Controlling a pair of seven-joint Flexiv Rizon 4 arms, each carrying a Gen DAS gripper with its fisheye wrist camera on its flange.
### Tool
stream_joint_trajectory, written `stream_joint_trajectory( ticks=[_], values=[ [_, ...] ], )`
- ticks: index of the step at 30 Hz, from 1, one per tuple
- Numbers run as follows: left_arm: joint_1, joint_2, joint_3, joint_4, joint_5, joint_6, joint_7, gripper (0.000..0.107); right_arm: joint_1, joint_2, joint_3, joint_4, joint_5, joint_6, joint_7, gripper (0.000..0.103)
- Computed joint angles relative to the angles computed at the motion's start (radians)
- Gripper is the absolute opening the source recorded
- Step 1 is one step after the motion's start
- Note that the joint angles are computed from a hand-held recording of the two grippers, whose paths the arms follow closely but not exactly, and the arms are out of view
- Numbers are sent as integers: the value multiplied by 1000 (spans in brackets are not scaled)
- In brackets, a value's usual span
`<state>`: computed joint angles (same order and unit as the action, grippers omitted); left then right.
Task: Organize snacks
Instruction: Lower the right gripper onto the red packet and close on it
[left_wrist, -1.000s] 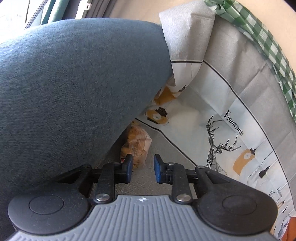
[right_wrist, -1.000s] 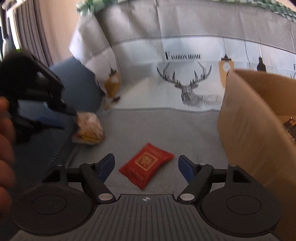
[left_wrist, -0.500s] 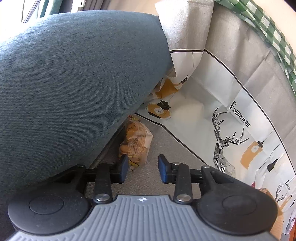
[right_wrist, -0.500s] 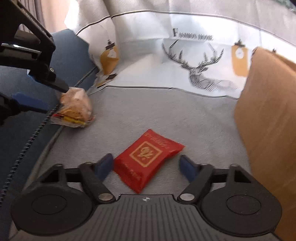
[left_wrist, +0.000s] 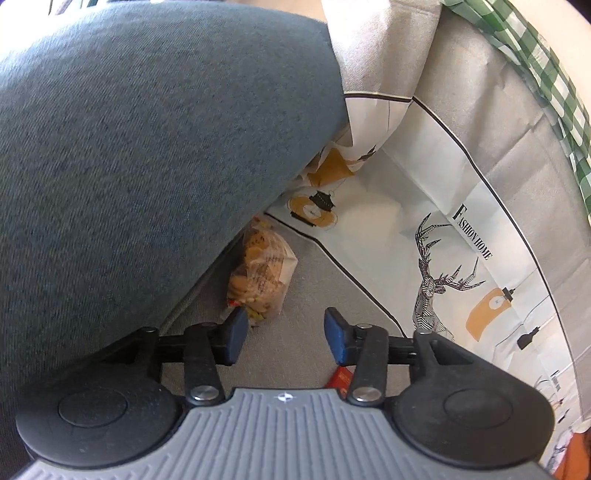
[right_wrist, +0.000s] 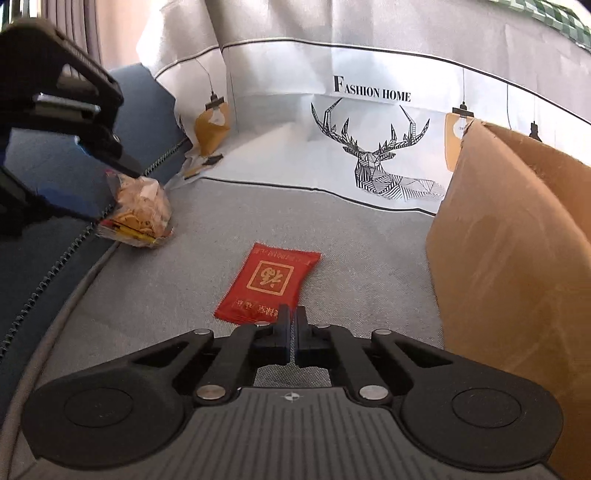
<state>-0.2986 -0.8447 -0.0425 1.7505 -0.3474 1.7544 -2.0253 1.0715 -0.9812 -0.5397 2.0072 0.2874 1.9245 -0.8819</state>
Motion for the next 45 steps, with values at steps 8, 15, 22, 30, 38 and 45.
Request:
stream_joint_trajectory(
  ticks=[8,15,22,30,38,45],
  values=[
    [70,10,-77,22,34,3,22,56,-35,-47,21,-86,-7,-9,16,91],
    [78,6,-89,15,31,-9,21,59,18,-112,-47,-99,-8,1,19,36],
    [92,6,-106,23,29,8,5,59,2,-27,-31,-15,-40,-50,0,4],
    [53,9,-67,20,6,5,-30,63,39,111,0,153,-83,-45,-31,5],
    [12,-13,-28,-1,-25,8,-80,78,113,-13,-22,108,153,155,-51,59],
    [25,-60,-47,-15,-57,76,-157,80,30,-90,13,-47,197,134,-50,80]
  ],
)
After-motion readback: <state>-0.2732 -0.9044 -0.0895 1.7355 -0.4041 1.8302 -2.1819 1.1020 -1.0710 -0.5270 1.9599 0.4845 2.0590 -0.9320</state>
